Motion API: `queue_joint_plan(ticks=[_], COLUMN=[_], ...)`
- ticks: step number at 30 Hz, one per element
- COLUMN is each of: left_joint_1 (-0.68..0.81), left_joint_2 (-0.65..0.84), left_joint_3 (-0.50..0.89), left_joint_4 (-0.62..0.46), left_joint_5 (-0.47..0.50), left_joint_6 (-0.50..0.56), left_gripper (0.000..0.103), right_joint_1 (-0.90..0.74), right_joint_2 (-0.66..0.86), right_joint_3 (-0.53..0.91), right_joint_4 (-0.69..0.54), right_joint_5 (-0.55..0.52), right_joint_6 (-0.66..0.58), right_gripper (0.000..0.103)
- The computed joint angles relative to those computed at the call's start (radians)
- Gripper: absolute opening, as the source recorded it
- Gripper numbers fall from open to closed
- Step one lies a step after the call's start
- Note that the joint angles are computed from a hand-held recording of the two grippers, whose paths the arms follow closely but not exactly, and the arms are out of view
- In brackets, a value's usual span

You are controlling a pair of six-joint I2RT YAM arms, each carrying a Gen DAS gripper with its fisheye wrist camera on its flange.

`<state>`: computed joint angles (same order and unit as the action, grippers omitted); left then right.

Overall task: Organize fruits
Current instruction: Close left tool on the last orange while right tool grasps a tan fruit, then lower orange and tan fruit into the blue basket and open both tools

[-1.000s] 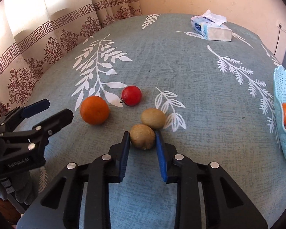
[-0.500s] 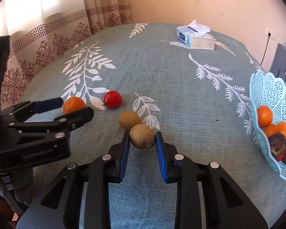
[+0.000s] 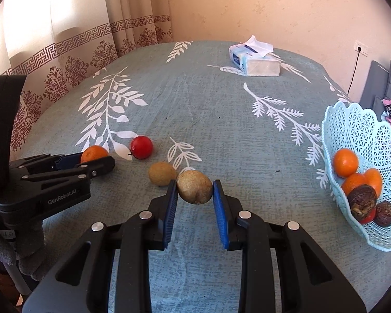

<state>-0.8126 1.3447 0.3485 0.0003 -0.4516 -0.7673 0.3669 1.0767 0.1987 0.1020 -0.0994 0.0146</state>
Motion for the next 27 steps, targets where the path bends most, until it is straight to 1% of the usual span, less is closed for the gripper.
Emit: queue_joint_plan(ticks=[6,11,16,23,27], left_joint_1=[-0.037,-0.085,-0.127,-0.181,-0.204], left_joint_2=[-0.049,-0.080,-0.077,-0.020,0.011], left_joint_3=[0.013,0.047,0.088,0.159,0.197], left_joint_4=[-0.070,-0.130,-0.160,-0.164,-0.166], left_joint_5=[-0.042,-0.088,-0.116,-0.136,-0.142], left_joint_6=[-0.025,-0.035,-0.038,-0.033,-0.026], left_gripper=[0.039,0.039,0.039,0.039,0.039], right_joint_1=[-0.062,-0.172,-0.334,-0.602,-0.720], right_joint_2=[-0.060,-0.148,-0.200,-0.183,-0.161], right_joint_3=[0.004,0.017,0.033,0.058,0.073], right_joint_4=[-0.045,-0.115,-0.177,-0.221,-0.234], right_joint_5=[-0.040,-0.104,-0.194,-0.333,-0.390], right_joint_6=[-0.014,-0.044,-0.096,-0.206,-0.259], right_gripper=[0.028,0.028,0.028,0.028,0.028])
